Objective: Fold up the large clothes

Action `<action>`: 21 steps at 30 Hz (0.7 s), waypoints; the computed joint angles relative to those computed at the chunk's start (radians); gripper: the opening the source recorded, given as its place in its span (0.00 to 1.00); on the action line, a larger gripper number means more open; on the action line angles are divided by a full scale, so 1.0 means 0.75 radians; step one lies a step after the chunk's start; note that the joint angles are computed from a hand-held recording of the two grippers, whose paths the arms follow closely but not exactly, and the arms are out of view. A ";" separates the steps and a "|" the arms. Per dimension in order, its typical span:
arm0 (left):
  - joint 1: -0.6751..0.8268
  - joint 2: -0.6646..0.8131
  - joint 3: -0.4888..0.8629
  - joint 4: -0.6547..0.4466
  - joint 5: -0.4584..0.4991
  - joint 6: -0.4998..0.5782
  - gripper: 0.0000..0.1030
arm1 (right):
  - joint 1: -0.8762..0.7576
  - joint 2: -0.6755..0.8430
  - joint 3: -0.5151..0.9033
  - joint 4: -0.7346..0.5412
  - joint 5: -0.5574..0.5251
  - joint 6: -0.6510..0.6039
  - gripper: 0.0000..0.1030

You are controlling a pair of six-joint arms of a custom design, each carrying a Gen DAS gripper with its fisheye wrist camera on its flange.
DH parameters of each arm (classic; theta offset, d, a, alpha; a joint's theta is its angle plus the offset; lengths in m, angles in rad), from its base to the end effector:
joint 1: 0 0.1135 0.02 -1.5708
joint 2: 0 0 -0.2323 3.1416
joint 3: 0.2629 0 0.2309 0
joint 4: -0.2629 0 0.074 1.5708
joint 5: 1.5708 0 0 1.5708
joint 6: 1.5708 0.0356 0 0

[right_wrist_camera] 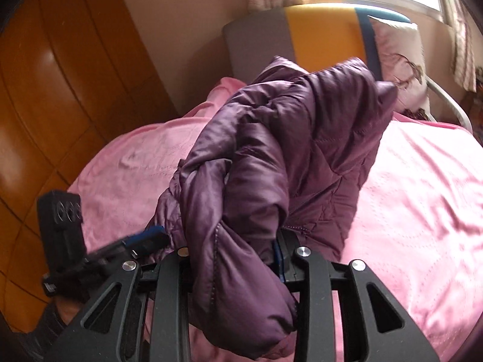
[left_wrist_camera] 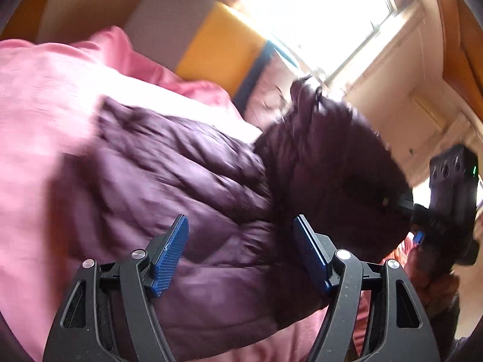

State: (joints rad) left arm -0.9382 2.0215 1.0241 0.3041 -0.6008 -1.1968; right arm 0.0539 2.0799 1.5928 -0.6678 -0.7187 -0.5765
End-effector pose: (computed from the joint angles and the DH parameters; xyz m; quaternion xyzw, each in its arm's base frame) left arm 0.2362 -0.2882 0.1018 -0.2361 0.8413 -0.2263 0.4304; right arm 0.3972 0.0449 0.1728 -0.3530 0.8483 0.2825 0.2756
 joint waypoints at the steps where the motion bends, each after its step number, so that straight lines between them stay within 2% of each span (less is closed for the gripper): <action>1: -0.007 -0.072 -0.088 0.006 -0.034 -0.027 0.69 | 0.022 -0.033 -0.058 0.025 0.008 -0.006 0.28; 3: -0.012 -0.186 -0.213 0.026 -0.075 -0.053 0.69 | 0.092 -0.079 -0.146 0.084 0.046 -0.003 0.28; 5: -0.019 -0.306 -0.360 0.123 -0.106 -0.058 0.69 | 0.185 -0.123 -0.247 0.171 0.113 0.009 0.28; 10: -0.061 -0.493 -0.549 0.328 -0.191 -0.033 0.74 | 0.382 -0.184 -0.501 0.448 0.290 0.036 0.32; 12: -0.039 -0.520 -0.561 0.360 -0.151 0.006 0.76 | 0.427 -0.224 -0.615 0.571 0.319 0.014 0.36; 15: 0.061 -0.512 -0.532 0.397 0.024 0.069 0.80 | 0.453 -0.281 -0.767 0.716 0.334 -0.035 0.42; 17: 0.108 -0.473 -0.449 0.334 0.091 0.085 0.82 | 0.456 -0.304 -0.836 0.788 0.325 -0.052 0.46; 19: 0.179 -0.406 -0.327 0.241 0.223 0.115 0.85 | 0.425 -0.324 -0.881 0.803 0.262 -0.091 0.54; 21: 0.245 -0.308 -0.136 0.029 0.320 0.107 0.84 | 0.396 -0.326 -0.882 0.779 0.177 -0.125 0.63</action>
State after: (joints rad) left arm -0.7545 1.7903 0.9223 0.3255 -0.3608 -1.1169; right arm 0.3511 1.8352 0.9313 -0.0839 -0.5861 -0.6699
